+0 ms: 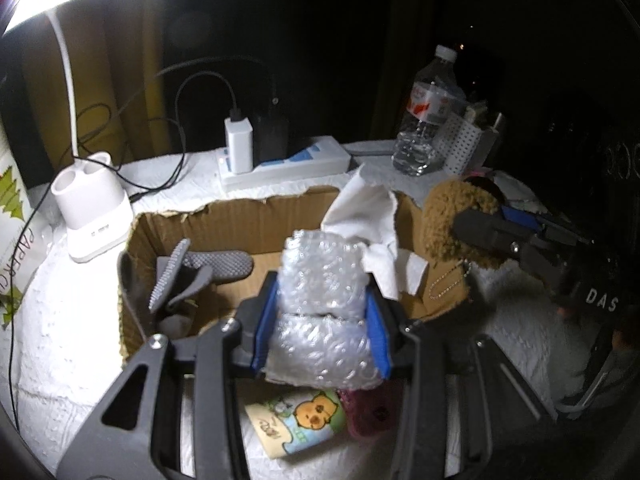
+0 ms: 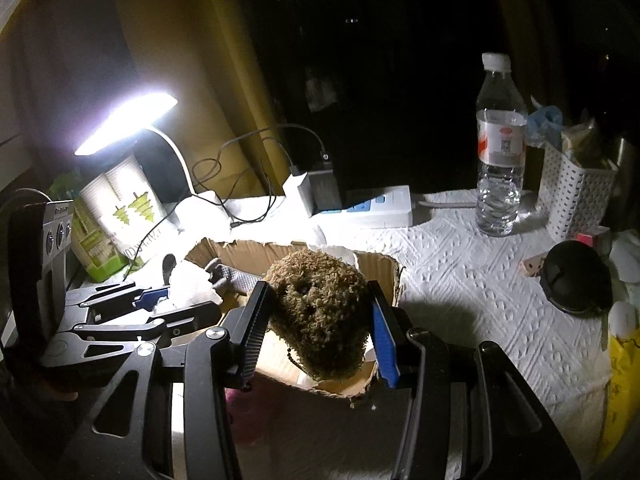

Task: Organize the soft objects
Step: 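Lower bubble wrap and brown plush into the box and open both tools, then grasp the cartoon tissue pack with the left tool while the right tool grasps the pink plush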

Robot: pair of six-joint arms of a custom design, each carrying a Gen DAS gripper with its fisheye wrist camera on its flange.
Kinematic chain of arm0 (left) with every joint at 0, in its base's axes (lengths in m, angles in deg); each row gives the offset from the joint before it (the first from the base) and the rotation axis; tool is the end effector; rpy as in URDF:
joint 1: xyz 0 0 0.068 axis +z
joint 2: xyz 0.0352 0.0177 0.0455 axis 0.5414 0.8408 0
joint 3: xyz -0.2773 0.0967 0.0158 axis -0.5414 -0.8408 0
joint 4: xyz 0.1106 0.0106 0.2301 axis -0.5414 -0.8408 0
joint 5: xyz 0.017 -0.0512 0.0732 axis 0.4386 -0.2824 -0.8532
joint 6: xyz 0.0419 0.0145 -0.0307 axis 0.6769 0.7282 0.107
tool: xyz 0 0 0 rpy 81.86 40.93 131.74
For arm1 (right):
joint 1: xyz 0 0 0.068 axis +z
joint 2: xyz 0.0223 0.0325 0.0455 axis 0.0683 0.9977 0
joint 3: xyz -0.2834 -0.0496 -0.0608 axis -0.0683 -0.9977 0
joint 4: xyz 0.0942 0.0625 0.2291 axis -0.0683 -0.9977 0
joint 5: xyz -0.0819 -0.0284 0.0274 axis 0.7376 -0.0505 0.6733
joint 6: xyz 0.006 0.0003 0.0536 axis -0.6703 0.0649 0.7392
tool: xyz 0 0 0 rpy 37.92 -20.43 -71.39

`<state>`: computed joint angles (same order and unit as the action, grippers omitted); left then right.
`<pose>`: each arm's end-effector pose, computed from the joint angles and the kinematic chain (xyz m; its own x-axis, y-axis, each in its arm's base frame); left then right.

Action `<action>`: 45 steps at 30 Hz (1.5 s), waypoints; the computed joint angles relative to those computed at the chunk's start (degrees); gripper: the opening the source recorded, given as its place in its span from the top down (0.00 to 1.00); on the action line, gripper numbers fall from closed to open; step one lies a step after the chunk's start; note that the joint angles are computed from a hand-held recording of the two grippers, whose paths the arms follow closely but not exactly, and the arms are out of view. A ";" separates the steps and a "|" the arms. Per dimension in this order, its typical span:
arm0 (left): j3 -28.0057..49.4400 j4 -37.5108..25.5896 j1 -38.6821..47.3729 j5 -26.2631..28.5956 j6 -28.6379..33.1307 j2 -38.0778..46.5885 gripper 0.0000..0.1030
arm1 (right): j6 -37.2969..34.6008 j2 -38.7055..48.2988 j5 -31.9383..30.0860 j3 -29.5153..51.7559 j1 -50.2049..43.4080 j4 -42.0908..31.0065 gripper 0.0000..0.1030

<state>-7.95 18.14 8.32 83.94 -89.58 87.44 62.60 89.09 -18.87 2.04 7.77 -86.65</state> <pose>0.2901 -0.1358 0.2125 -0.7247 0.1417 -0.6743 0.3564 0.9146 -0.1909 0.2674 0.0302 0.2431 -0.6735 -0.0022 -0.7392 -0.2881 0.9217 0.2598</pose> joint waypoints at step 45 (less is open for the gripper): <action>-2.57 -0.03 6.32 -2.51 0.62 1.30 0.35 | 1.64 1.70 11.57 -1.84 8.03 -1.35 0.35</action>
